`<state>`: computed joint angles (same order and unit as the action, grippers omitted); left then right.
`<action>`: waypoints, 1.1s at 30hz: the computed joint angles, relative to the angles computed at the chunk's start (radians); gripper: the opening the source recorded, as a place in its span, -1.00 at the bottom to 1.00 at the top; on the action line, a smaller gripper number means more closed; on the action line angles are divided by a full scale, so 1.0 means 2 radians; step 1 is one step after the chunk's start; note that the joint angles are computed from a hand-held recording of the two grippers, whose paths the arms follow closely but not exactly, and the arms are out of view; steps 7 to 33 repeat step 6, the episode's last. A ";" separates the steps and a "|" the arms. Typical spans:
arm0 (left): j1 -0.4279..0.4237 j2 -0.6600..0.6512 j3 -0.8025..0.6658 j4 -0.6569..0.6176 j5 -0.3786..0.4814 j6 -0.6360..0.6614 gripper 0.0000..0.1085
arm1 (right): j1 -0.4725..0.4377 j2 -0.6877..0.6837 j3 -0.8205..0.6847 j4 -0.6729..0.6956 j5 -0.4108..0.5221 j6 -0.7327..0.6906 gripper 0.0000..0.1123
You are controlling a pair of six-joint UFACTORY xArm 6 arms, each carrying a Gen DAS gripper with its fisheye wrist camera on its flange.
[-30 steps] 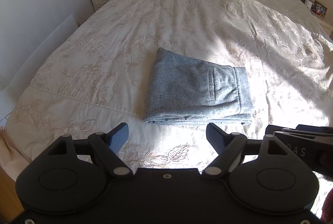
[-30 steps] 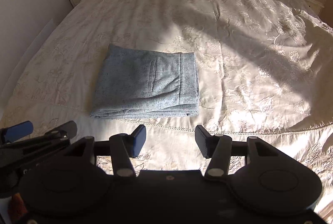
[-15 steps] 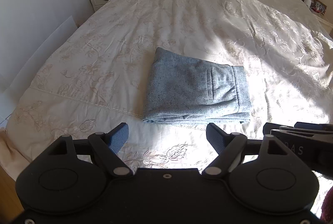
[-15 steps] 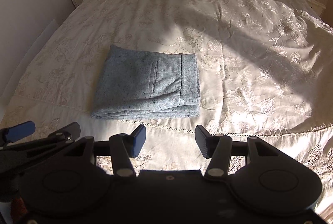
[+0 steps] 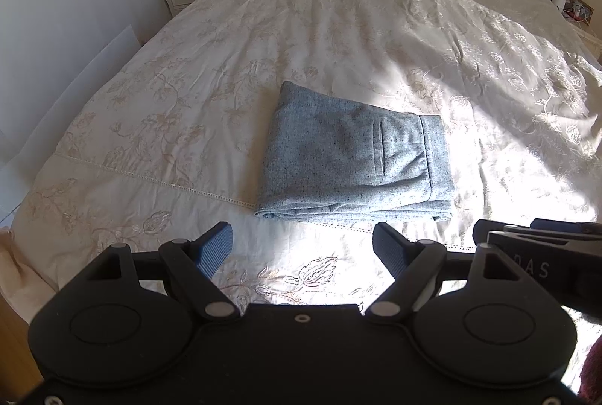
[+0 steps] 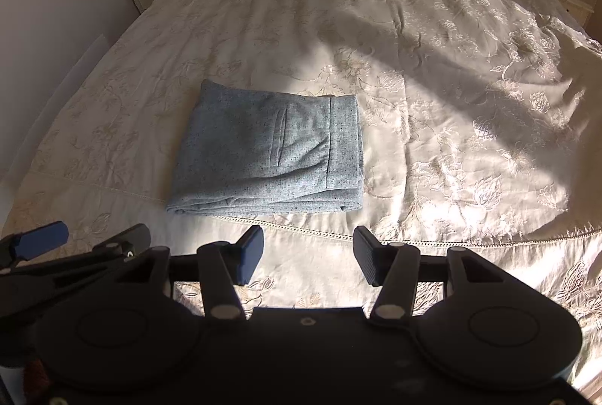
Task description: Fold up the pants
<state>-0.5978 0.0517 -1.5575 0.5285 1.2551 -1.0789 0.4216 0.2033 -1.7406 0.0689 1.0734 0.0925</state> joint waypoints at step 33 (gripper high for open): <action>0.001 -0.001 0.003 -0.004 -0.002 -0.002 0.52 | -0.001 0.002 0.000 0.003 0.000 0.000 0.00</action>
